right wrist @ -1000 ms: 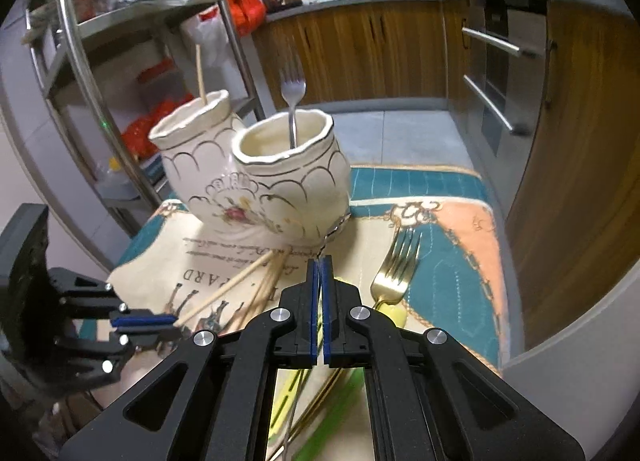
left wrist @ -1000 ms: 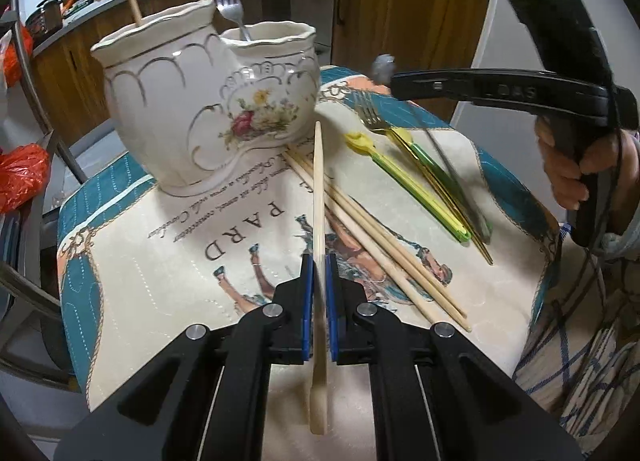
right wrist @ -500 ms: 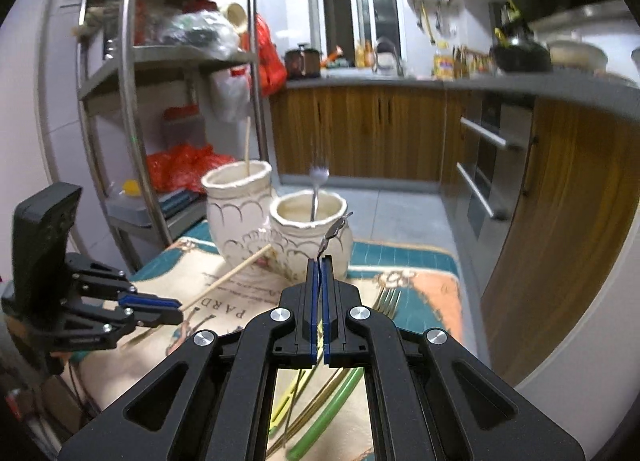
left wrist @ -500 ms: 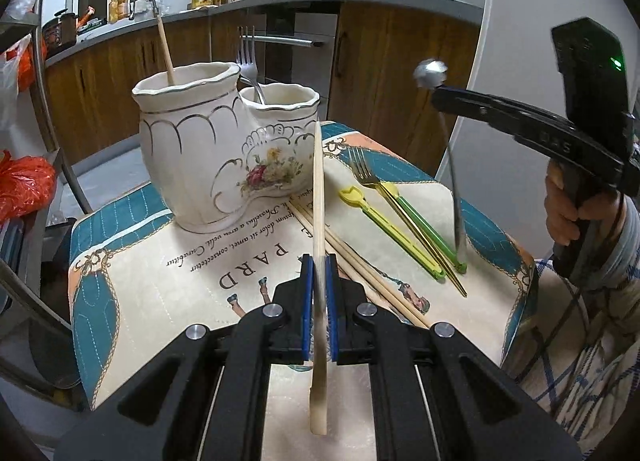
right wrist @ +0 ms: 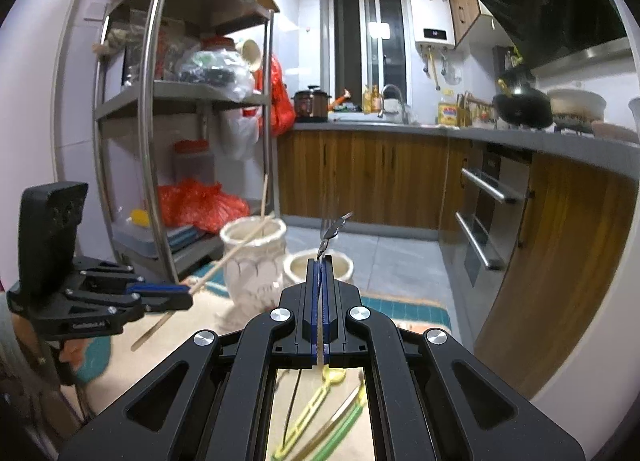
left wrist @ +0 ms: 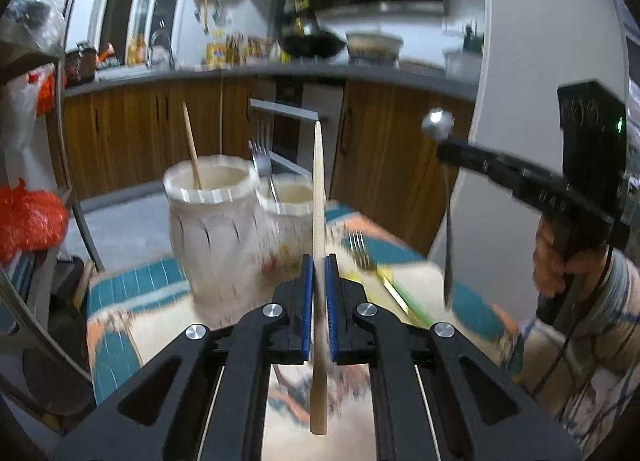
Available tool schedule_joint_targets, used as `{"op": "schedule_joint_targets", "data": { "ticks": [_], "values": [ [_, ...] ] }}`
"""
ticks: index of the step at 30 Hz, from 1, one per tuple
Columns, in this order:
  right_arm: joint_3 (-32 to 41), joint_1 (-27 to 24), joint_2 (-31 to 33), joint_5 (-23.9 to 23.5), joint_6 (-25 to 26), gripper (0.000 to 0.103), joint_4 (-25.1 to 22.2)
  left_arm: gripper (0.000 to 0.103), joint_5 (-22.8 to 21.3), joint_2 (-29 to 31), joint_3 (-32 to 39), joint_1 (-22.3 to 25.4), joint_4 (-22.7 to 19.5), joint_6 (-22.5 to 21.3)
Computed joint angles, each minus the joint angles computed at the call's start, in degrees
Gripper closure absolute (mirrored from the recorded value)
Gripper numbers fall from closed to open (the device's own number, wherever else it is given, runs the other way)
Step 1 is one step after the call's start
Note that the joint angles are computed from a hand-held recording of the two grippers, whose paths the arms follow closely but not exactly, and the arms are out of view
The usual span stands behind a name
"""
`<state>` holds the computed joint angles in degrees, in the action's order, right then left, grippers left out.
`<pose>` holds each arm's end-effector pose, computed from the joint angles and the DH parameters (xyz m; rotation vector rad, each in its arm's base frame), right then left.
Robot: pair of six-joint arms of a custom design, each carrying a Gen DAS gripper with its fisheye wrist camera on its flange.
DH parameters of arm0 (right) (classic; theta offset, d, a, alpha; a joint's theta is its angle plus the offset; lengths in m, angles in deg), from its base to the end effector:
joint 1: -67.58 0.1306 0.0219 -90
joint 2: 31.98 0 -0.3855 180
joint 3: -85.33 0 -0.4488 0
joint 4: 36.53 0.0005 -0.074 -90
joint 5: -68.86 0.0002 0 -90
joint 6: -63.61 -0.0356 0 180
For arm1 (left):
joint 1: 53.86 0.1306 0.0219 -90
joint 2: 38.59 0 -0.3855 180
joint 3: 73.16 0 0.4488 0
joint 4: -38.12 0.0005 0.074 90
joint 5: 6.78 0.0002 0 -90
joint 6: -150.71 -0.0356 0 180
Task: Organize utensils
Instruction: 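Lift the chopstick with the left tool while the right tool lifts the spoon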
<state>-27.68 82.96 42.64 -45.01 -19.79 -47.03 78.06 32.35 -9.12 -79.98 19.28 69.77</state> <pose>0.4453 0.1369 0.4094 -0.6369 1.7787 0.4972 0.3963 -0.1913 0.3933 0.2443 2.0161 -0.2981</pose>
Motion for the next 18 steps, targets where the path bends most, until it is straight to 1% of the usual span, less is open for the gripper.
{"op": "schedule_joint_targets", "data": {
  "ticks": [3, 8, 12, 16, 18],
  "values": [
    [2.2, 0.7, 1.5, 0.2, -0.7, 0.101, 0.9, 0.097, -0.6, 0.4, 0.9, 1.0, 4.0, 0.1],
    [6.0, 1.7, 4.4, 1.6, -1.8, 0.101, 2.2, 0.097, 0.7, 2.6, 3.4, 4.2, 9.6, 2.4],
    [9.8, 2.5, 7.6, 3.6, -3.4, 0.101, 2.6, 0.097, 1.1, 4.7, 5.4, 6.3, 13.4, 2.1],
    [13.2, 3.2, 10.7, 6.4, -4.9, 0.101, 3.4, 0.097, 3.8, 7.3, 6.8, 9.1, 18.2, 5.4],
    [15.1, 3.4, 12.4, 7.7, -5.7, 0.101, 3.7, 0.097, 4.4, 8.5, 7.7, 9.9, 19.2, 6.6]
  ]
}}
